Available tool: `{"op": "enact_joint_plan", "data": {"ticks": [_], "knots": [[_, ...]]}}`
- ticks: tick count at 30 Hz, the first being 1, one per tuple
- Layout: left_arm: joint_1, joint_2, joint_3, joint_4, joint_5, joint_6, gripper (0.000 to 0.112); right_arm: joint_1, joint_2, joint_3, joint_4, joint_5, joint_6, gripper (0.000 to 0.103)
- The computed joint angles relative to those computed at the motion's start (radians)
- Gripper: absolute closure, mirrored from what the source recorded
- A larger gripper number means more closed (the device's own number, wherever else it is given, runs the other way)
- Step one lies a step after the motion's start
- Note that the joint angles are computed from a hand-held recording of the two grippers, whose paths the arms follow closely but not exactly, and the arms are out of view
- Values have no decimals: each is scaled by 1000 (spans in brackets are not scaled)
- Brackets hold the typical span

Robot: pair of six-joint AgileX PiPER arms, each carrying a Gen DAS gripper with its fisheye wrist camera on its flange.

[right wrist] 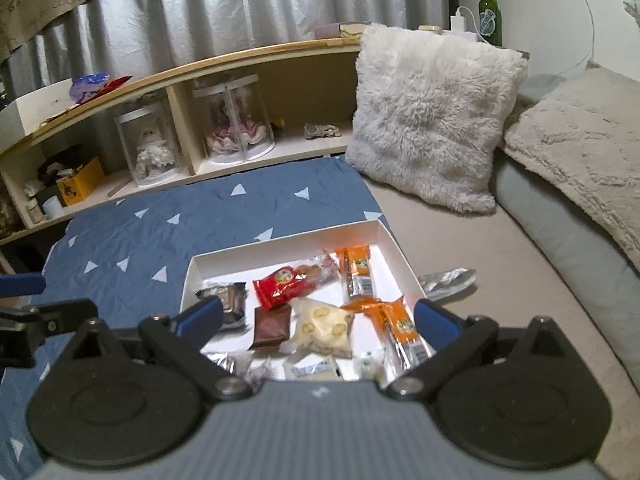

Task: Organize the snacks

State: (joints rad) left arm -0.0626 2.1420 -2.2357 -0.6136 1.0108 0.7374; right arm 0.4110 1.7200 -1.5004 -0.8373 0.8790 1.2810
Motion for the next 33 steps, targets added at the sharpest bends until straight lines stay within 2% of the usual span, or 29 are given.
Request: {"op": "enact_joint_plan", "data": {"ticks": [6,11,19,22,26,33], "knots": [[22,-173,323,-55,-216,112,9,85,-61,75,-53,48,71,1],[31,-278,527,-96,-369,202,9,146,-104,131,-84,91,136,1],[73,-376,728,-218,-430,347,9,226,-153,241,-142,99,235,1],[92,-410,808,-335,-447,463,9,266,-160,282,-170,112,293,1],[108,-445,888,-436,-461,569,9,328,-156,338,-255,149,404,1],[106,-443,928,-472,-505,595,9,392,-106,358,-322,255,457,1]]}}
